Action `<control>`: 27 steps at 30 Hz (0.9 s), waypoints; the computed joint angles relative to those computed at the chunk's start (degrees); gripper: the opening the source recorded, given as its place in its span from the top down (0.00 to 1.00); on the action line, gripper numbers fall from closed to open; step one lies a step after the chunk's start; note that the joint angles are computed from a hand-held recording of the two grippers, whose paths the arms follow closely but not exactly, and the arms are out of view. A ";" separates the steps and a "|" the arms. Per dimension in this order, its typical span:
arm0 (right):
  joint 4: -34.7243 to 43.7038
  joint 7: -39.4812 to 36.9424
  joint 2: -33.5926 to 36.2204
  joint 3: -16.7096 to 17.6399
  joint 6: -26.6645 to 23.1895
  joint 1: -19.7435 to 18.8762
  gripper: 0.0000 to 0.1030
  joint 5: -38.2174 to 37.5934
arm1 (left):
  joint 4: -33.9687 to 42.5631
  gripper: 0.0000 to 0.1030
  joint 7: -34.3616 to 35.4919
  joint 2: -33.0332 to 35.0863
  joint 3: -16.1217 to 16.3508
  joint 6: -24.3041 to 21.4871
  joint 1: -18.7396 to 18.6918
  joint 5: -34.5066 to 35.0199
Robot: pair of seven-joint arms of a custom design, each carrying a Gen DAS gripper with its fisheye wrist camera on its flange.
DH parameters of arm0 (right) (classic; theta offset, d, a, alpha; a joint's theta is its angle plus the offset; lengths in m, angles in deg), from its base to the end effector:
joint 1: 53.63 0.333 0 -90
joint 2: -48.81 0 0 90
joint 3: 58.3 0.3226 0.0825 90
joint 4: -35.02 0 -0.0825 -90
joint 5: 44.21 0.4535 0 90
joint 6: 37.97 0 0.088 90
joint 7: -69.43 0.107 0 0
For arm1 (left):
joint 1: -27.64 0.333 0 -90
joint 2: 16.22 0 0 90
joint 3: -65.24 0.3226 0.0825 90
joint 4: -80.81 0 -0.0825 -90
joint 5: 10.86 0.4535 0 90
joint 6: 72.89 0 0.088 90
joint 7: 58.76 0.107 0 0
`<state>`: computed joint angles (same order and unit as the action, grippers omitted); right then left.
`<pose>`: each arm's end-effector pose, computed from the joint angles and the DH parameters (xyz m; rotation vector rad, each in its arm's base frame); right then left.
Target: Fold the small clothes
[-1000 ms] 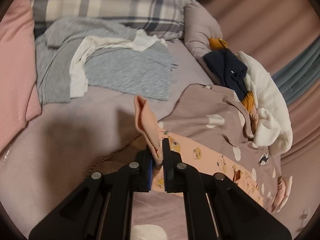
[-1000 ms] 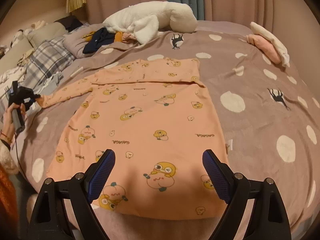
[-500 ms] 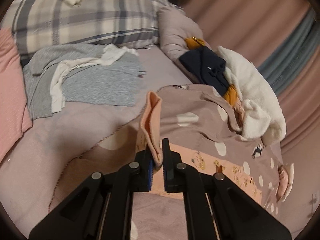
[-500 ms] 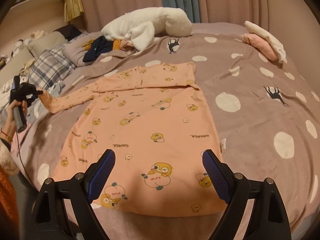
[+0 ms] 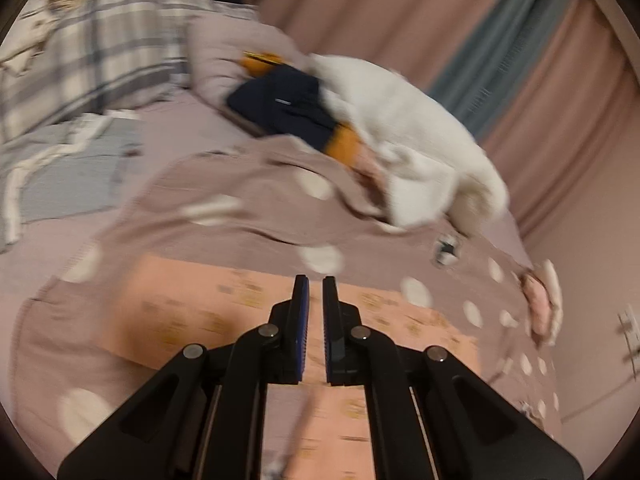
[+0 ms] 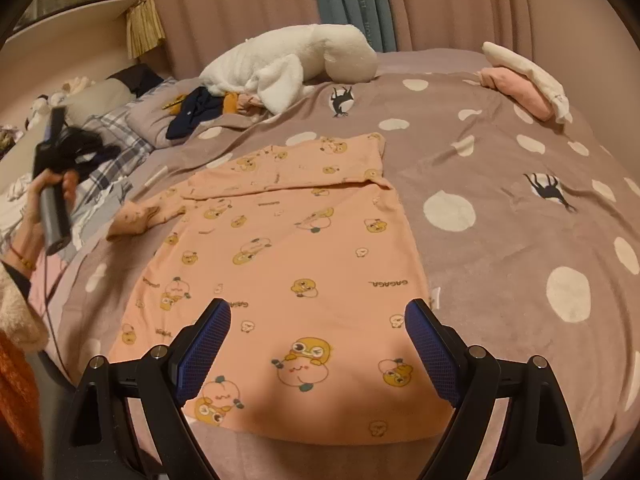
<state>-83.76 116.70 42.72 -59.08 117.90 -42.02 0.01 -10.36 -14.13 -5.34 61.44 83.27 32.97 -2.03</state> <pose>0.6250 0.0934 0.5363 -1.8602 1.3123 -0.4214 0.7405 0.0186 0.6287 -2.2295 1.0142 -1.0913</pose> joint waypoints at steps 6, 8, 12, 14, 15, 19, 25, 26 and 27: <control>0.84 -3.65 1.00 -0.21 1.34 0.03 0.14 3.15 | 9.33 0.97 5.51 7.91 -3.71 -1.55 -2.33 -3.30; 0.96 -3.80 1.52 -0.06 2.89 -0.14 0.14 3.13 | 10.93 0.96 7.23 9.22 -4.24 -2.21 -2.78 -4.10; 1.06 -3.75 1.74 -0.31 0.67 -0.90 0.14 2.81 | 7.75 0.93 3.42 6.60 -0.52 -2.86 -4.51 1.04; 0.38 -5.12 1.38 -0.35 0.25 -1.03 0.14 3.33 | 3.71 0.93 -0.10 3.67 1.05 -2.13 -3.86 3.05; 0.25 -4.21 1.49 -0.19 0.49 -1.13 0.14 2.54 | 1.56 0.89 0.76 2.15 0.54 -1.95 -2.23 0.89; 0.55 1.28 2.26 0.40 -0.58 -1.54 0.14 -2.23 | -6.93 0.35 -1.29 -4.02 1.48 -1.85 0.69 -0.55; 0.16 3.57 2.09 1.07 -1.26 -1.04 0.14 -5.53 | -17.99 0.18 4.43 -9.73 1.55 4.76 3.50 -17.69; 0.17 4.57 2.23 1.24 -1.21 -1.01 0.14 -7.05 | -17.97 0.18 5.19 -9.53 1.45 4.85 3.44 -18.37; -0.03 5.61 2.21 1.51 -0.98 -0.91 0.14 -8.83 | -17.82 0.18 4.68 -9.32 1.40 4.63 3.21 -16.00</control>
<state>-83.79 122.31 44.94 -57.57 116.92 -42.93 -8.82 -28.17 -9.45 -14.66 62.84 87.90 36.19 -18.03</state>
